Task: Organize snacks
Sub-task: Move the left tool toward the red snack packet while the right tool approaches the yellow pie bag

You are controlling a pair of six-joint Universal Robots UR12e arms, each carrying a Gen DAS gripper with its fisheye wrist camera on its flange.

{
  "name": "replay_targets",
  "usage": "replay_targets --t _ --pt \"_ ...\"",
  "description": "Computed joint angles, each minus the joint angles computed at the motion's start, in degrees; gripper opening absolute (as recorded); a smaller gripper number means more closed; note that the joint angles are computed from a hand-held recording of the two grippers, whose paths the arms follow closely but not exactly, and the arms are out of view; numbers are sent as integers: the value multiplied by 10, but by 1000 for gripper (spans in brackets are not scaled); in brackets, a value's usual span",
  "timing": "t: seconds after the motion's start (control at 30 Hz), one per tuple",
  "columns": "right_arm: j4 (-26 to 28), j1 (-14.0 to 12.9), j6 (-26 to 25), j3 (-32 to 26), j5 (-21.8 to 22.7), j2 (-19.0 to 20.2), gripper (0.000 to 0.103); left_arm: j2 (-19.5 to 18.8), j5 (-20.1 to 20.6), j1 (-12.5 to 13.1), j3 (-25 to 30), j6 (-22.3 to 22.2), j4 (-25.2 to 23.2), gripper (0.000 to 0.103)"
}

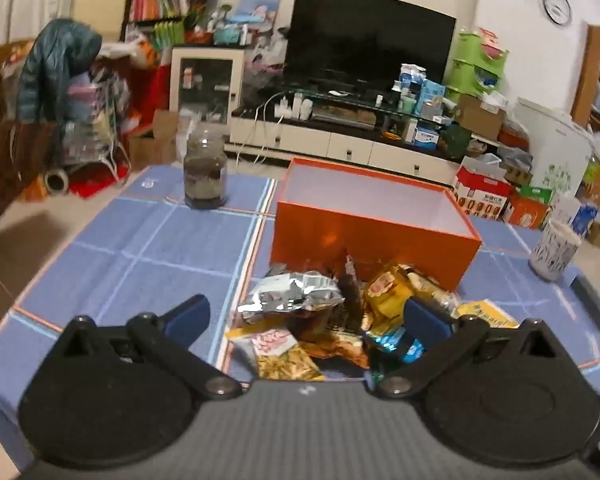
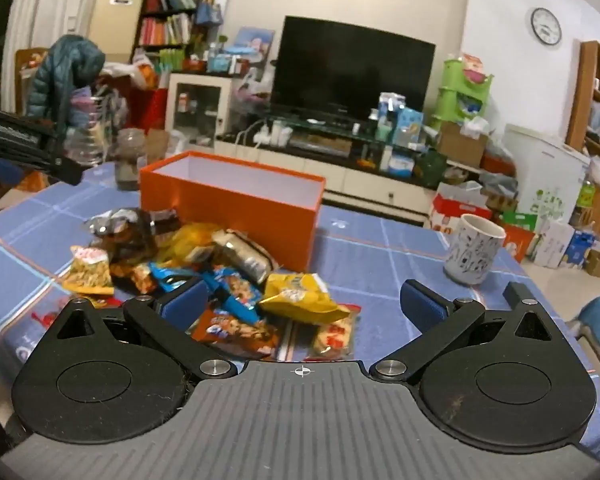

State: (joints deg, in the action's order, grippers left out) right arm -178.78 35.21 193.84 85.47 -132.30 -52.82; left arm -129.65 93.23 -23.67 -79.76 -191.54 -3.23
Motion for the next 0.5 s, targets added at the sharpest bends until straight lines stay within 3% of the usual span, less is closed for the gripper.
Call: replay_targets --t 0.1,0.23,0.4,0.5 --pt "-11 0 -9 5 9 -2 96 -3 -6 6 -9 -8 4 102" --pt "-5 -2 -3 6 17 -4 96 -12 24 7 0 5 -22 102" --pt "-1 -5 11 8 22 -6 96 -7 37 8 -12 -4 22 102" --pt "-4 -7 14 14 25 -10 96 -4 33 11 -18 -6 19 102"
